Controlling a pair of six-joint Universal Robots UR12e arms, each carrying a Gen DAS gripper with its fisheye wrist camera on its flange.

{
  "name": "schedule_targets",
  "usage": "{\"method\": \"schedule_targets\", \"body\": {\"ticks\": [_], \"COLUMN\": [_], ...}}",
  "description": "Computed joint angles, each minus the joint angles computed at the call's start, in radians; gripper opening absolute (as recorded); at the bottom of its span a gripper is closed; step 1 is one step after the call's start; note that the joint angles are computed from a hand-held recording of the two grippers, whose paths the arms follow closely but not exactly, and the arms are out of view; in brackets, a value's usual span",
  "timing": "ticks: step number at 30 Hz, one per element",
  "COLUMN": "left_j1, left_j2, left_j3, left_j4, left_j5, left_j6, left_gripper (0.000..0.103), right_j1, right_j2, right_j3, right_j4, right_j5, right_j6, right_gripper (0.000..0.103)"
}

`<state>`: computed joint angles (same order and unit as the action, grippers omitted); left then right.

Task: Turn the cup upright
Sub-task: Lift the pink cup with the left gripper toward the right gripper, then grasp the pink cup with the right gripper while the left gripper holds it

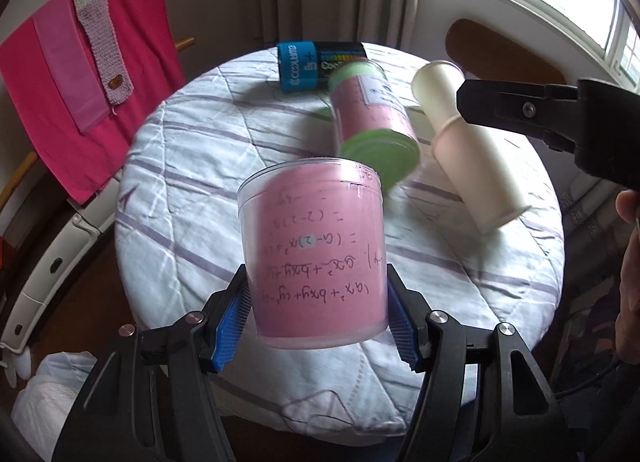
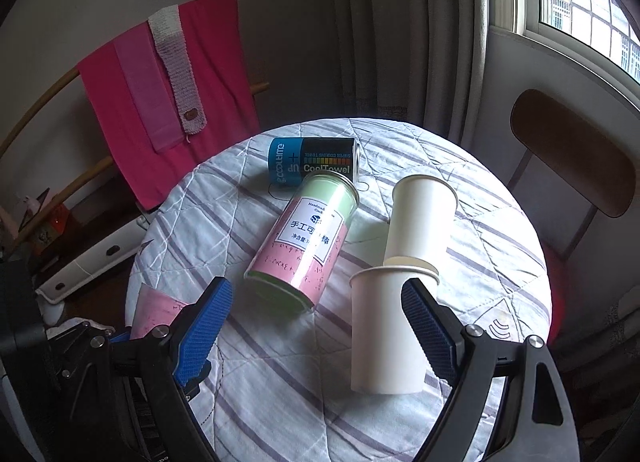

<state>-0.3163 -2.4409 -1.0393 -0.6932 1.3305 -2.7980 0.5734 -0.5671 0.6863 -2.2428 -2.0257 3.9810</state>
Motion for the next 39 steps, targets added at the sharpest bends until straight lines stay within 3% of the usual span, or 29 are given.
{"method": "schedule_targets", "body": {"ticks": [5,12,19,27,35,39], "left_j1": [-0.005,-0.007,0.005,0.03,0.048,0.05], "left_j2": [0.01,0.025,0.037,0.045,0.056,0.055], "left_j3": [-0.031,-0.064,-0.087,-0.109,-0.129,-0.129], "left_j4": [-0.009,-0.019,0.002,0.005,0.025,0.017], "left_j5": [-0.02,-0.052,-0.086,-0.139,-0.186,-0.201], "left_j6": [0.016,0.056,0.06,0.035,0.028,0.049], "left_gripper": [0.064,0.065,0.086,0.093,0.093,0.093], "right_j1": [0.008,-0.002,-0.007,-0.016,-0.03,-0.044], "right_j2": [-0.025,-0.041,-0.015,0.011,0.008,0.007], "right_j3": [0.045,0.095,0.056,0.01,0.01,0.027], "right_j4": [0.032,0.01,0.016,0.054,0.072,0.04], "right_j5": [0.003,0.119,0.193,0.27,0.356,0.458], "right_j6": [0.035,0.068,0.055,0.059,0.156,0.23], "right_gripper": [0.088,0.088,0.088,0.088,0.088,0.088]}}
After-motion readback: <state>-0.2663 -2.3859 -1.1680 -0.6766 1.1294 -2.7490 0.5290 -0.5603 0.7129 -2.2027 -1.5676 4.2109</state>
